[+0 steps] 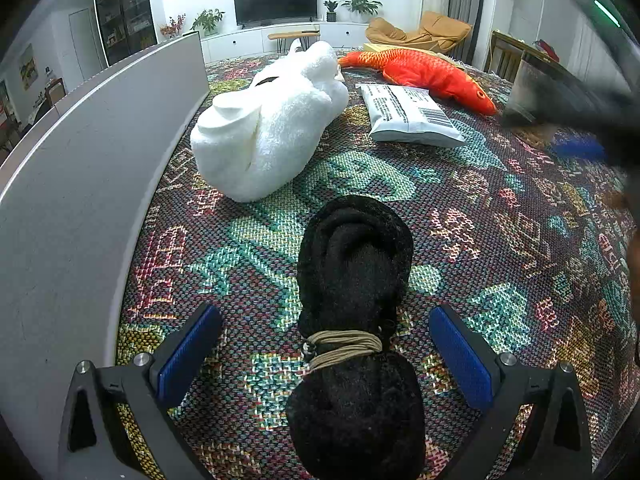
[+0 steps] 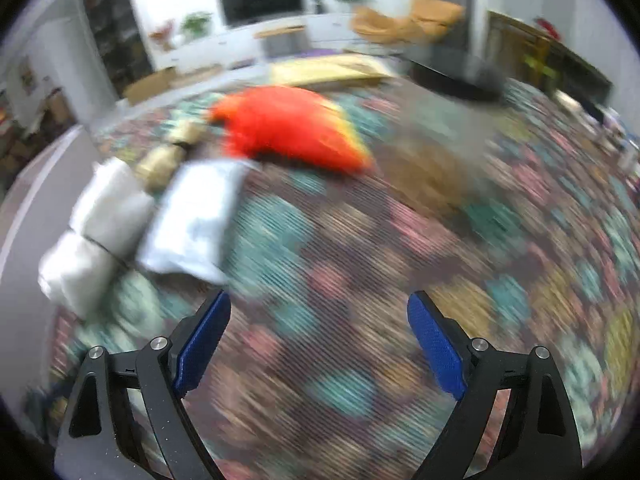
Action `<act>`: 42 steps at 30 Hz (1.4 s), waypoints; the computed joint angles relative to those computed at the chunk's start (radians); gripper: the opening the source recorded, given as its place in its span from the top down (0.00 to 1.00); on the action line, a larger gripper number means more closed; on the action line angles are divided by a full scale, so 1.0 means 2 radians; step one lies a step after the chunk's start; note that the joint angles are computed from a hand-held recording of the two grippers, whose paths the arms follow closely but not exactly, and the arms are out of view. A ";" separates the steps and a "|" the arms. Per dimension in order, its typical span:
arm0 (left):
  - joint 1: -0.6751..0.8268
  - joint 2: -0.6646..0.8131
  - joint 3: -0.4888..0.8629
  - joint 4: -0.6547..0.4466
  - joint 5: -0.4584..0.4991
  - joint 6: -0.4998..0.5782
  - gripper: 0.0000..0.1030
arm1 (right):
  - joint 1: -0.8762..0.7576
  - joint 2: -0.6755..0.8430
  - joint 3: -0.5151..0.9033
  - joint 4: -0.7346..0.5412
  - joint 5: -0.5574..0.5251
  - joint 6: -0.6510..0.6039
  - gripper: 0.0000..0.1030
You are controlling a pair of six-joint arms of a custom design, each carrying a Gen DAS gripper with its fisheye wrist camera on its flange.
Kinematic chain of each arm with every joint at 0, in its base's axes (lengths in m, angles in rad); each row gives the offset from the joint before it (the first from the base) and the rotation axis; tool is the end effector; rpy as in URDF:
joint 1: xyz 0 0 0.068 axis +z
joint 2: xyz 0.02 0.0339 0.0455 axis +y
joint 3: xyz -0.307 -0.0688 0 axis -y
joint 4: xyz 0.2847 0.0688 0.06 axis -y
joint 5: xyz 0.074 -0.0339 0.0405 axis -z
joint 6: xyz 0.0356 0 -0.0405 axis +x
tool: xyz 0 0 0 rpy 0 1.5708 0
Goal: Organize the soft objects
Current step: 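Grasp white barcode packet with right tool while left tool holds black toy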
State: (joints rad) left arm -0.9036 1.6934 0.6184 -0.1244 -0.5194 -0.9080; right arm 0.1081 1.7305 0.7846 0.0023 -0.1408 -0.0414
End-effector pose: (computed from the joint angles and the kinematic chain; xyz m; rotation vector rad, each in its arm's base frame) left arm 0.1895 -0.2120 0.0986 -0.1308 2.5102 0.0405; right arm 0.3456 0.0425 0.1323 -0.2449 2.5008 0.2042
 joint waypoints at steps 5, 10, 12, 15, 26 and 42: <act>0.000 0.000 0.000 0.001 0.000 0.000 0.00 | 0.083 0.122 0.134 -0.075 0.025 0.015 0.11; 0.000 0.000 0.000 0.000 0.000 0.000 0.00 | 0.083 0.128 0.117 -0.032 0.005 0.016 0.19; 0.000 0.000 0.000 0.000 0.000 0.000 0.00 | 0.069 0.109 0.090 -0.022 -0.017 -0.004 0.35; 0.000 0.000 0.000 0.000 0.000 0.000 0.00 | 0.031 0.067 0.033 -0.011 -0.039 -0.039 0.37; 0.000 -0.001 0.000 -0.001 0.000 0.000 0.00 | -0.217 0.013 -0.064 0.074 -0.069 -0.133 0.35; -0.002 -0.003 -0.001 -0.004 -0.001 -0.002 0.00 | -0.273 0.049 -0.046 0.100 -0.112 -0.101 0.13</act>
State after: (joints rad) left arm -0.9069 1.6865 0.6156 -0.1316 -0.5223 -0.9129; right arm -0.4379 1.8278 0.6928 0.2031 -0.3655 -0.2433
